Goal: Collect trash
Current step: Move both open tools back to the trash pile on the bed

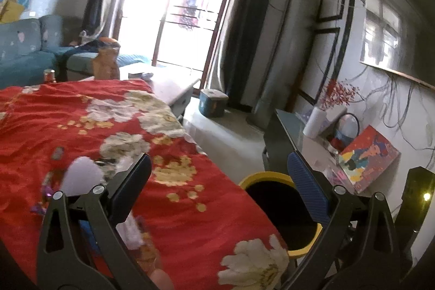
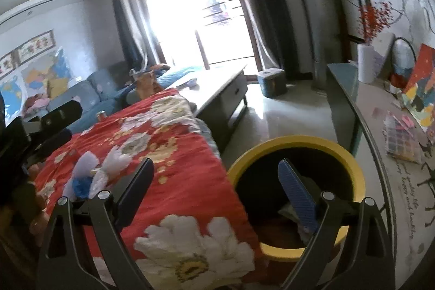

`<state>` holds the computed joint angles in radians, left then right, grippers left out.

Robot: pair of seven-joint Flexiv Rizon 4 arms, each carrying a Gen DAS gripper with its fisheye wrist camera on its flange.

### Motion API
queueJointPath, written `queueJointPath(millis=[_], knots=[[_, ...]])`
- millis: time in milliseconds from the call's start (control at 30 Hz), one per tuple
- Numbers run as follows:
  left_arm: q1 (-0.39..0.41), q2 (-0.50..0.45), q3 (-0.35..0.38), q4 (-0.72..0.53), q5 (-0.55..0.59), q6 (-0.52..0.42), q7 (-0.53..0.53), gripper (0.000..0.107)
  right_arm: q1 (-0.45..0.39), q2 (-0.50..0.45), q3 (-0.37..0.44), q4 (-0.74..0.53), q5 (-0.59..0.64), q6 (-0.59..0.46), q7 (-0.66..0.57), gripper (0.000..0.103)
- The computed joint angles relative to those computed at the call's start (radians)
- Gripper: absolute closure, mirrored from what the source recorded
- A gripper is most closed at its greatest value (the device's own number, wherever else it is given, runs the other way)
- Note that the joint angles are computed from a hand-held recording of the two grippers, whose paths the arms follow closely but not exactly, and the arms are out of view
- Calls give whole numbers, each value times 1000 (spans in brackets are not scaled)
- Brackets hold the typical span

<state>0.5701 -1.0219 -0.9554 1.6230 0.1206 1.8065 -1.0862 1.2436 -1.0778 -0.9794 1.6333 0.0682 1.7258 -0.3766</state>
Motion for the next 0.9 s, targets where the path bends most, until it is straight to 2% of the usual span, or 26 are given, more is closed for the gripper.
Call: queueJointPath(millis=[300,900], knots=[[40,25,34,29,28,53,-58,15,-16,4,40,-70,-37,7,-50,13],[111,70,107,49,54,65,-159,15,-149,19,232,-282,-204,-51,-135,13]])
